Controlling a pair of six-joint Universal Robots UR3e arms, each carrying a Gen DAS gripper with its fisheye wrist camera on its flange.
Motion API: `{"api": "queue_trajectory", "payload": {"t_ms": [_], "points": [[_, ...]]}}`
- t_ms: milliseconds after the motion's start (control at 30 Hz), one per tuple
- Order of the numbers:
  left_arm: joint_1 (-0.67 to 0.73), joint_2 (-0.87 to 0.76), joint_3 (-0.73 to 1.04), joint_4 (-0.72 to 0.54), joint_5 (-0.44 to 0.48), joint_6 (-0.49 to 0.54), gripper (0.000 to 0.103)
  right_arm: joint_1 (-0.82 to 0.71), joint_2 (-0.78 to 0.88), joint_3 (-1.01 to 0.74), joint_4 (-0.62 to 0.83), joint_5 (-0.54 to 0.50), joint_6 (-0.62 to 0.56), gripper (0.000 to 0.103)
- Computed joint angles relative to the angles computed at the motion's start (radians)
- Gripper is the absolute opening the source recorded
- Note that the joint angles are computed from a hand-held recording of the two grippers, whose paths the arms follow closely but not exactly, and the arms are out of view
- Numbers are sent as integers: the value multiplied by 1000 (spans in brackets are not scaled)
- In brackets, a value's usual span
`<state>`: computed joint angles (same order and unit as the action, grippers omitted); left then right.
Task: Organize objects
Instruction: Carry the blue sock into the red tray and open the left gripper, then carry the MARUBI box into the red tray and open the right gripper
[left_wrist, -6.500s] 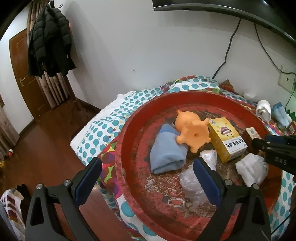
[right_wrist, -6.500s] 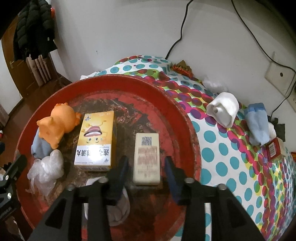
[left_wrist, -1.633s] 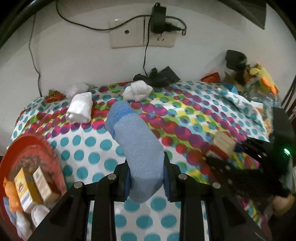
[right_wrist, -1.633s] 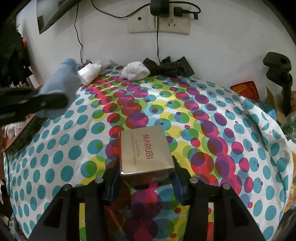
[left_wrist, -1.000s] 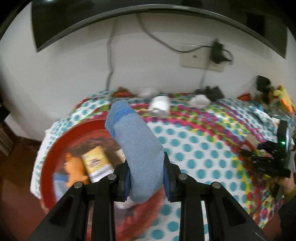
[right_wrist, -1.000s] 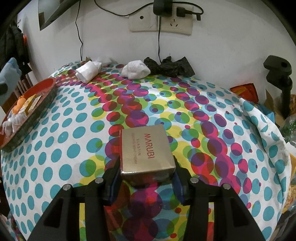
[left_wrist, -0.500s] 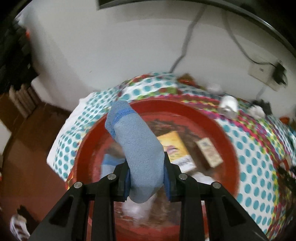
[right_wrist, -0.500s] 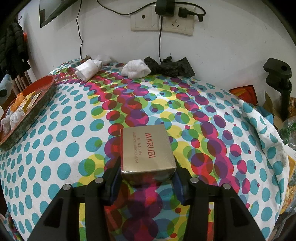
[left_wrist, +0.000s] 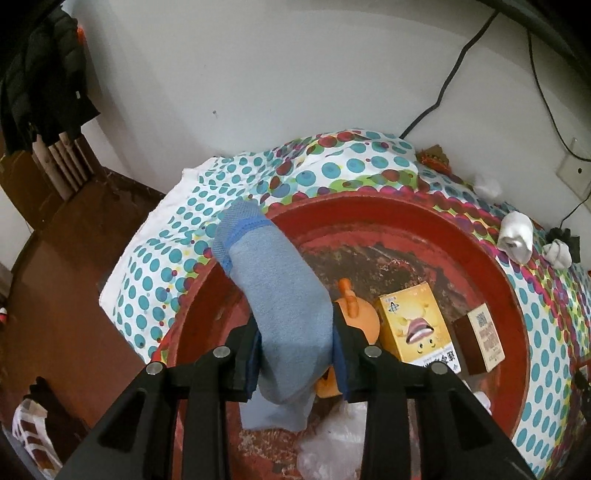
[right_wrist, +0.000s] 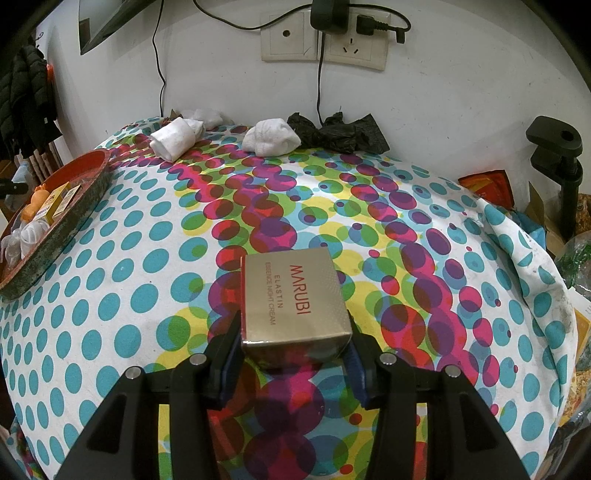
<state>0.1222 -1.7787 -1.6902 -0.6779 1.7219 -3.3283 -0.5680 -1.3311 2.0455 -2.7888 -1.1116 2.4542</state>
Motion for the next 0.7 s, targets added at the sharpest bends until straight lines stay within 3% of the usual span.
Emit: {"api": "queue_trajectory", "payload": {"t_ms": [200, 267, 500, 567, 700], "points": [[13, -1, -14, 20, -18, 6, 43, 0, 1, 0, -1, -1, 0, 49], [17, 13, -34, 37, -26, 11, 56, 0, 1, 0, 0, 0, 0, 49], [-8, 85, -98, 77, -20, 7, 60, 1, 0, 0, -1, -1, 0, 49], [-21, 117, -129, 98, -18, -10, 66, 0, 0, 0, -2, -1, -1, 49], [-97, 183, -206, 164, 59, -55, 69, 1, 1, 0, -2, -2, -2, 48]]}}
